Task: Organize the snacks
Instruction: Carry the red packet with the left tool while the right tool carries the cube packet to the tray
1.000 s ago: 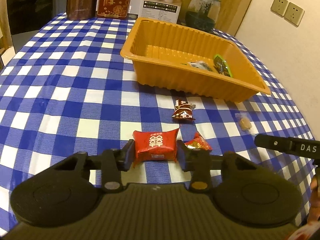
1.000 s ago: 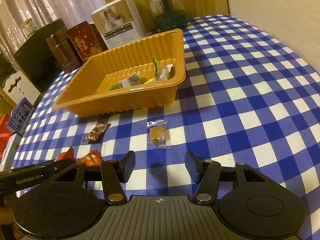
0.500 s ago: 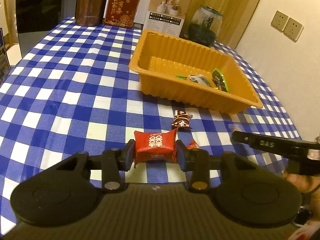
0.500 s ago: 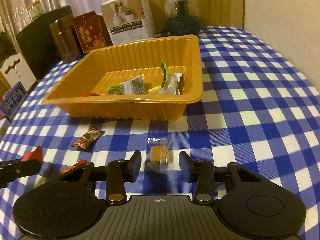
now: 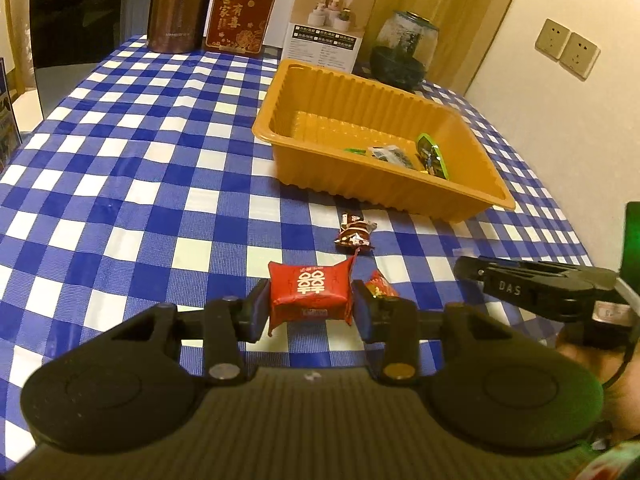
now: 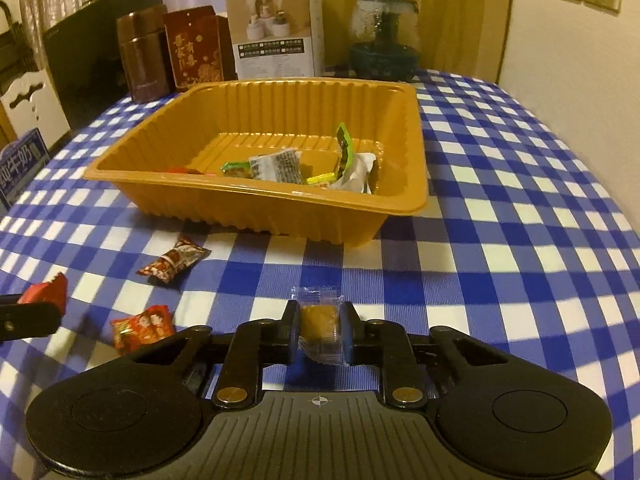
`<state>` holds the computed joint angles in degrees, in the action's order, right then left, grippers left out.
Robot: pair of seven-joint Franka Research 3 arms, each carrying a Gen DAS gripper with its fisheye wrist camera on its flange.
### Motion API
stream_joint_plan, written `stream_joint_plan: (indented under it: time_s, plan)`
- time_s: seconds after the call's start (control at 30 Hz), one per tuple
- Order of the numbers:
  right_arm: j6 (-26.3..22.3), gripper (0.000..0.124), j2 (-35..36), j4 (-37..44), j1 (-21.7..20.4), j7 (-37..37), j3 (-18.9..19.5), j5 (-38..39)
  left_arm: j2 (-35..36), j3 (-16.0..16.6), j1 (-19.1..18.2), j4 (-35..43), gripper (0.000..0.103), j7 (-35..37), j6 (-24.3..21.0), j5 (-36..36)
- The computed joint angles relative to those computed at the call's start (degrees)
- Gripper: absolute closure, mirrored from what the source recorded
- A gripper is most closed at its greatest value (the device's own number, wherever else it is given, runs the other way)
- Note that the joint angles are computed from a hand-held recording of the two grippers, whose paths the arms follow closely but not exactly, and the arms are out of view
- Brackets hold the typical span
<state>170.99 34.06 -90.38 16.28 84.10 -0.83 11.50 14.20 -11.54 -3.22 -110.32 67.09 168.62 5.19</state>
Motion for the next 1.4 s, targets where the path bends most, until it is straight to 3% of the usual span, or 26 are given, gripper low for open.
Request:
stream_joint_plan:
  time_s: [0.27,0.53,1.1,1.4]
  plan:
    - [1.2,0.103,-7.5,-8.3,-3.7,-2.1,5.3,6.3,-2.6,0.2,-0.5,-2.3,0.065,-0.7,0.1,0.0]
    - [2.2,0.103,-13.6,-14.9,-4.3,-4.0,7.2,10.5,-6.2,0.5,-1.2,-5.3,0.064,-1.6,0.9,0.5]
    - [3.9,0.103,-19.9,-21.0,-4.1,-8.7,8.5,16.9,-11.3,1.4,-2.7,-8.9,0.064,-2.3,1.2,1.2]
    - [3.9,0.103,-20.8,-21.3,-3.9,-9.4,7.9,17.9,-11.1,1.1,-2.7,-8.1,0.065,1.0,1.5,-1.8]
